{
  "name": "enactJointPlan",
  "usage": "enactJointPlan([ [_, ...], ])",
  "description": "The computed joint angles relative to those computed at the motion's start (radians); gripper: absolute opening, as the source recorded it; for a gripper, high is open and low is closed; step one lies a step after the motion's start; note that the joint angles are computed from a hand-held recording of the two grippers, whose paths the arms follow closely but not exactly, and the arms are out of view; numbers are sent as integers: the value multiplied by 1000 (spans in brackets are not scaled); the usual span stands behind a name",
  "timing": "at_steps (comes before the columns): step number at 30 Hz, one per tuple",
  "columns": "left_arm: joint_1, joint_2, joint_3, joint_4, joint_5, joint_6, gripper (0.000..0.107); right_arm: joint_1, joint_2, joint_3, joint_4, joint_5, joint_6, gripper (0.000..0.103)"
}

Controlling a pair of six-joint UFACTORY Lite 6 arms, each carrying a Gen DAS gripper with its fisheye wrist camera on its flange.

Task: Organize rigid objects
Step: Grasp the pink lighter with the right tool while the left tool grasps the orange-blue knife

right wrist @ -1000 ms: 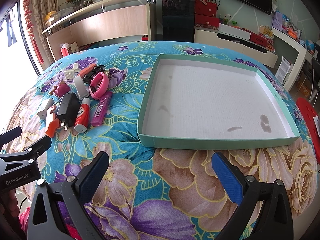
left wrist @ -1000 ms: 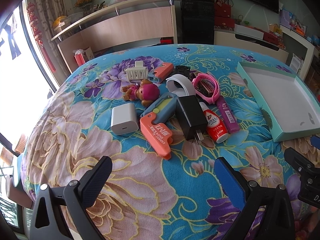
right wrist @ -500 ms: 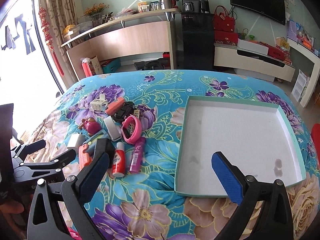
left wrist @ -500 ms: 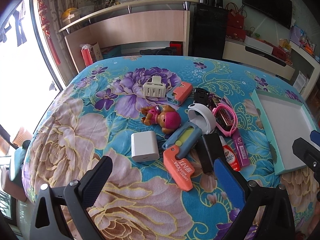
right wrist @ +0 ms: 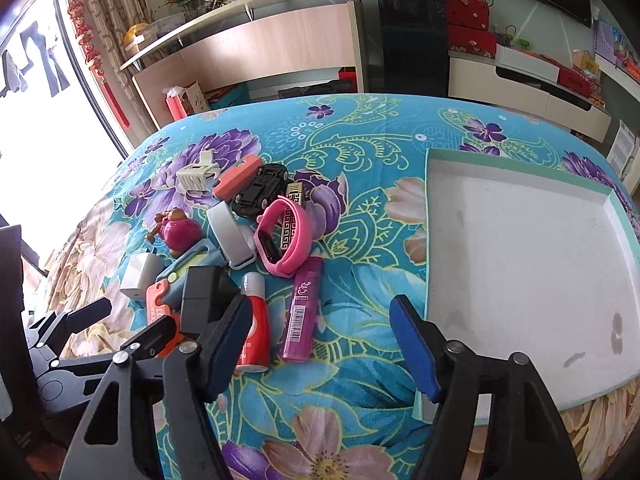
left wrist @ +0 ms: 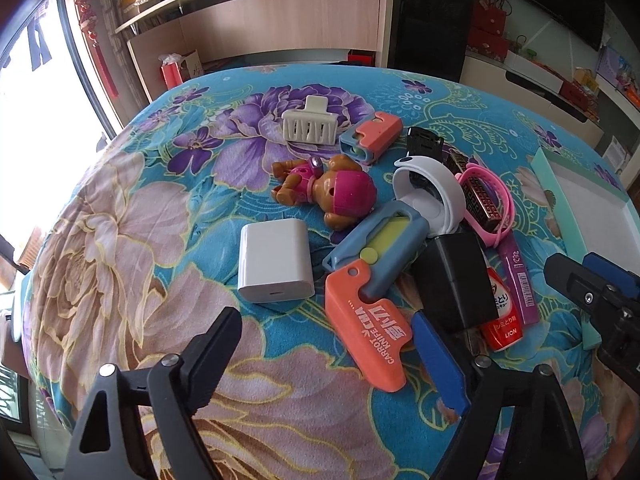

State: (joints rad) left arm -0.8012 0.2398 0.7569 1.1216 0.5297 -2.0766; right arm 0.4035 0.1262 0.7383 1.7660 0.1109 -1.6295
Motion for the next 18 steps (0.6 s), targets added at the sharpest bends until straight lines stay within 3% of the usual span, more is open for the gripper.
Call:
enactJointPlan([
  [8, 66, 72, 61, 35, -21, 40, 86, 0, 178, 152, -374, 21, 413, 65],
  [11, 92, 92, 79, 56, -33, 52, 86, -1, 229, 195, -417, 31, 458, 55],
  [18, 128, 135, 104, 134, -73, 16, 86, 12, 285, 234, -453, 9, 478, 53],
])
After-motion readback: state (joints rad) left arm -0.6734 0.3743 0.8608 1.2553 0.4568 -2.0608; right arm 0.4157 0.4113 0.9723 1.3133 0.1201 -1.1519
